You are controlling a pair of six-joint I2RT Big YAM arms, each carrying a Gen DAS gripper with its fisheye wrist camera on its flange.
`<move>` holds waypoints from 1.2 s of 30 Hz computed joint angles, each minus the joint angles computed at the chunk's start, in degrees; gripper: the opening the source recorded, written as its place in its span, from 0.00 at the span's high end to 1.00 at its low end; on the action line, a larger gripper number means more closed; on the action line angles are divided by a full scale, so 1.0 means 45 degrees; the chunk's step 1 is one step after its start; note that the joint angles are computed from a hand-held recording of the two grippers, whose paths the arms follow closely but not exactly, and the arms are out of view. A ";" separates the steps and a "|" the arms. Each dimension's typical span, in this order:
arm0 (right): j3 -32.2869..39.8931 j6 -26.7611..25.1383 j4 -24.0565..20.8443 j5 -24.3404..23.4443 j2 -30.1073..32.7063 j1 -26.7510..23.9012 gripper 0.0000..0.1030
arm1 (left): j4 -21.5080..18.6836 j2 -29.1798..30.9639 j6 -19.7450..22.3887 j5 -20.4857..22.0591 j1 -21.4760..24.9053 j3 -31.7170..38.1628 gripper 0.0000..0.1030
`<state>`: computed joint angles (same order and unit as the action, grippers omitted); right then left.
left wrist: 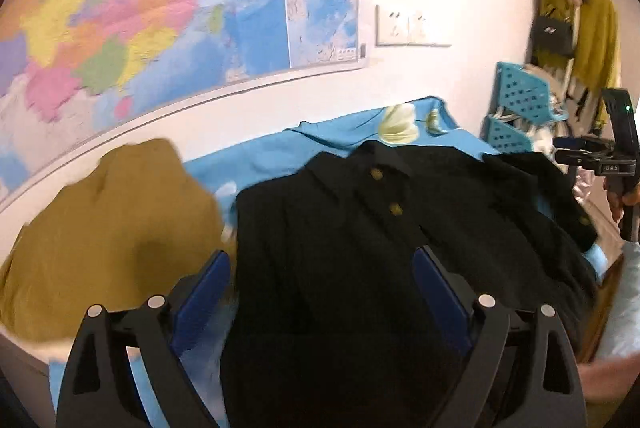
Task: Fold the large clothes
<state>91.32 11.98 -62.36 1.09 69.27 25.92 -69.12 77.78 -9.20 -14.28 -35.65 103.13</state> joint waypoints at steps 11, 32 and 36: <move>0.5949 -0.1684 -0.2618 -0.0343 0.7084 -0.0684 0.34 | -0.2399 0.6216 -0.0307 0.1485 0.0892 0.5573 0.21; 0.9337 -0.3066 -0.1646 0.3866 0.9470 -0.0181 0.93 | -0.3225 0.8206 -0.1459 0.0544 0.0863 0.8240 0.48; 0.7946 -0.2955 -0.1294 0.3151 0.8843 -0.0411 0.92 | -0.2566 0.6739 -0.0238 -0.0919 0.1013 0.6290 0.22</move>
<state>127.08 -1.31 -68.18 15.27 109.06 24.08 -80.67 108.10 -10.28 -18.42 -31.09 131.43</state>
